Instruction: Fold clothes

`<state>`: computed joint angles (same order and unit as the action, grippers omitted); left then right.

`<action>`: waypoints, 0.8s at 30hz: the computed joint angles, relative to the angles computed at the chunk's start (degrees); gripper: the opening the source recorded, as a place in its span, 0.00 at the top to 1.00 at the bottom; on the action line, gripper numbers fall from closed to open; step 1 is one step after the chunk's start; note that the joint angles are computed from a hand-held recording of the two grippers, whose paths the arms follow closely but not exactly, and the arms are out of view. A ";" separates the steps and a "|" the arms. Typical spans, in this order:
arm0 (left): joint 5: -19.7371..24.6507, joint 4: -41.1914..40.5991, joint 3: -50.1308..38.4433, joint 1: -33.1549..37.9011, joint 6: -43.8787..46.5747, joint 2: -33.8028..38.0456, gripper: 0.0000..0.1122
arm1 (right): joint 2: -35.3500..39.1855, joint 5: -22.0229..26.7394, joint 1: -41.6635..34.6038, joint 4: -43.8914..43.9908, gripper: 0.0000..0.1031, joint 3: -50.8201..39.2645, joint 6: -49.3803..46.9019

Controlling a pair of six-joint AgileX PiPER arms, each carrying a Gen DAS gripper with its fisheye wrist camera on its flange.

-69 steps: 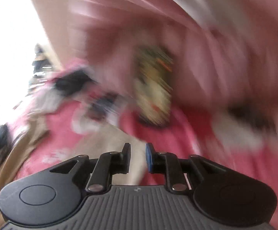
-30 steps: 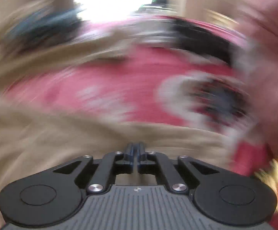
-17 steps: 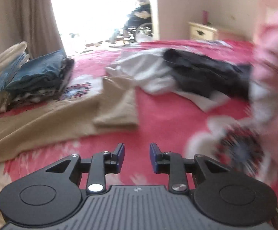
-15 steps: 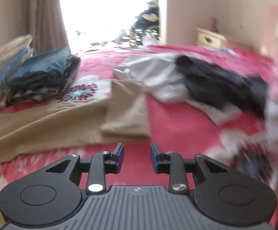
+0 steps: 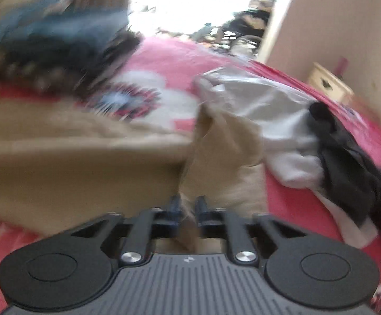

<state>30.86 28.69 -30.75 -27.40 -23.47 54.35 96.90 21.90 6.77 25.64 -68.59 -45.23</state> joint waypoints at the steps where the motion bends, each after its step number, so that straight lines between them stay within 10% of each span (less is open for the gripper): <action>1: -0.50 -0.63 -0.12 0.36 0.51 0.51 0.66 | -0.05 0.93 -2.78 5.73 0.94 -1.08 -2.07; 8: -1.16 -6.61 -0.95 2.81 8.13 0.89 0.66 | 10.55 17.20 -28.31 36.08 0.88 -13.95 14.05; 11: -1.53 -5.47 -1.03 2.60 8.01 1.59 0.66 | 12.57 22.41 -34.73 42.77 0.65 -12.66 18.88; 17: -1.68 0.23 -0.82 0.05 2.96 2.54 0.69 | 12.80 33.15 -33.53 30.78 0.50 -14.15 22.41; 24: -3.45 5.62 -0.92 -1.85 -1.37 4.64 0.70 | 12.94 31.56 -28.49 23.45 0.45 -16.98 33.58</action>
<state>27.41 34.30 -31.67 -29.25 -24.84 59.00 109.83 53.47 -21.72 49.09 -85.58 -11.65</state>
